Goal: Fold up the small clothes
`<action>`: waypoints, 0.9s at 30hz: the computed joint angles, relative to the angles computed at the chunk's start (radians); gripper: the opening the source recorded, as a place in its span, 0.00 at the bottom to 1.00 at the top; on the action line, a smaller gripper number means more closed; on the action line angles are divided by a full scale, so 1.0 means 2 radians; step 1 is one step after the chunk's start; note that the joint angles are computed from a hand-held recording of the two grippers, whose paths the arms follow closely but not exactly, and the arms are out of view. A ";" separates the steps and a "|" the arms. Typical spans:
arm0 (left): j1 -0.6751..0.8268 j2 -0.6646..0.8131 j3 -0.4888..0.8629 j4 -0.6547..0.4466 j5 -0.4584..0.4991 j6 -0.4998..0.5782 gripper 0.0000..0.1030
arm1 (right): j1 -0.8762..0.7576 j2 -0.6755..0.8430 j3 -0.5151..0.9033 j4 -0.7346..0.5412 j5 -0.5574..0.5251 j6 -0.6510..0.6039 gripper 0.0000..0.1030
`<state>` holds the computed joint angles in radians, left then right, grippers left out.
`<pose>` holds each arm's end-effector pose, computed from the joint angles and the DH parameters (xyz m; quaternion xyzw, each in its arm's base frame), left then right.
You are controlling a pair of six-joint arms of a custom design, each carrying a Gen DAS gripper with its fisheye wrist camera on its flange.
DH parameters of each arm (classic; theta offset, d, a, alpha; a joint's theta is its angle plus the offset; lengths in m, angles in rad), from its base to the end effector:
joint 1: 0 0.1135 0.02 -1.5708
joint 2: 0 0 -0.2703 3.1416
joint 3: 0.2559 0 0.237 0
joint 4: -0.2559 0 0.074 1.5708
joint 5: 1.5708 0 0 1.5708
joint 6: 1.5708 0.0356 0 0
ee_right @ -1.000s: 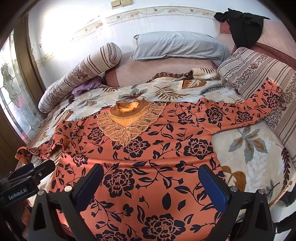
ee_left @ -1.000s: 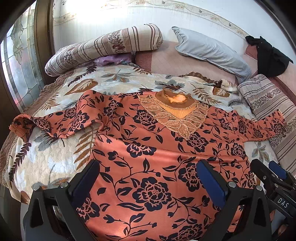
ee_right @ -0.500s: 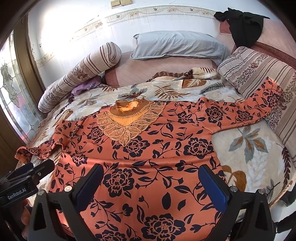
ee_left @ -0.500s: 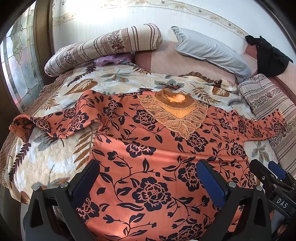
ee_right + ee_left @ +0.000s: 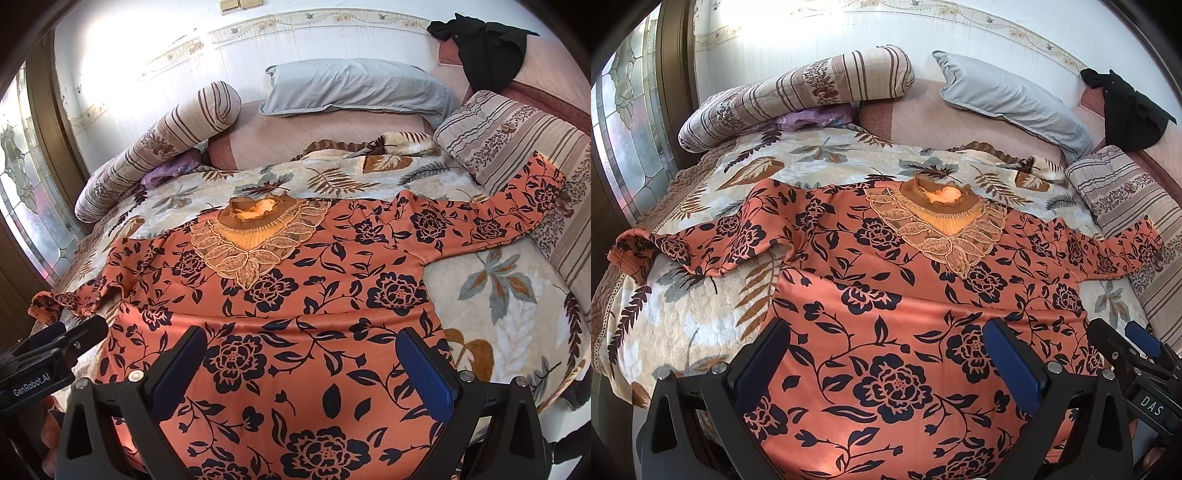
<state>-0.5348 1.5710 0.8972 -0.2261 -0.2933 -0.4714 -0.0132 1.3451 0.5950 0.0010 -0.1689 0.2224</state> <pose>0.2667 -0.1460 0.2030 -0.0185 0.9352 -0.0361 0.3518 0.2481 0.0027 0.1902 0.0739 0.9111 0.1185 0.3877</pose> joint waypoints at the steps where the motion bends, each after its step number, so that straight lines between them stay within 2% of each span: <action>1: 0.000 -0.001 0.000 0.000 0.001 0.000 1.00 | -0.001 0.002 0.001 0.001 -0.001 0.000 1.00; 9: 0.004 0.013 0.007 0.003 0.003 0.005 1.00 | -0.018 0.021 0.009 0.008 -0.016 -0.011 1.00; 12: 0.023 0.013 -0.001 0.013 0.018 0.013 1.00 | -0.075 0.033 0.010 0.026 -0.081 -0.021 1.00; 13: 0.037 0.012 -0.006 0.019 0.028 0.016 1.00 | -0.115 0.047 0.020 0.027 -0.118 -0.022 1.00; 16: 0.099 0.018 -0.018 0.034 0.059 0.019 1.00 | -0.230 0.115 0.071 0.036 -0.191 -0.019 1.00; 17: 0.125 0.024 -0.021 0.036 0.071 0.021 1.00 | -0.262 0.148 0.095 0.042 -0.198 -0.017 1.00; 18: 0.146 0.029 -0.022 0.036 0.078 0.023 1.00 | -0.289 0.183 0.128 0.037 -0.196 -0.013 1.00; 20: 0.188 0.036 -0.027 0.040 0.087 0.028 1.00 | -0.348 0.287 0.238 0.018 -0.191 0.000 1.00; 21: 0.204 0.037 -0.031 0.043 0.089 0.028 1.00 | -0.363 0.325 0.299 -0.028 -0.188 -0.006 0.99; 22: 0.218 0.040 -0.033 0.046 0.093 0.028 1.00 | -0.378 0.380 0.362 -0.032 -0.168 0.015 0.99; 24: 0.241 0.049 -0.034 0.048 0.096 0.033 1.00 | -0.392 0.456 0.487 -0.097 -0.154 0.026 0.91; 25: 0.245 0.051 -0.035 0.048 0.093 0.034 1.00 | -0.393 0.491 0.550 -0.106 -0.117 0.030 0.84; 27: 0.252 0.060 -0.034 0.052 0.087 0.038 1.00 | -0.389 0.535 0.655 -0.156 -0.065 0.028 0.84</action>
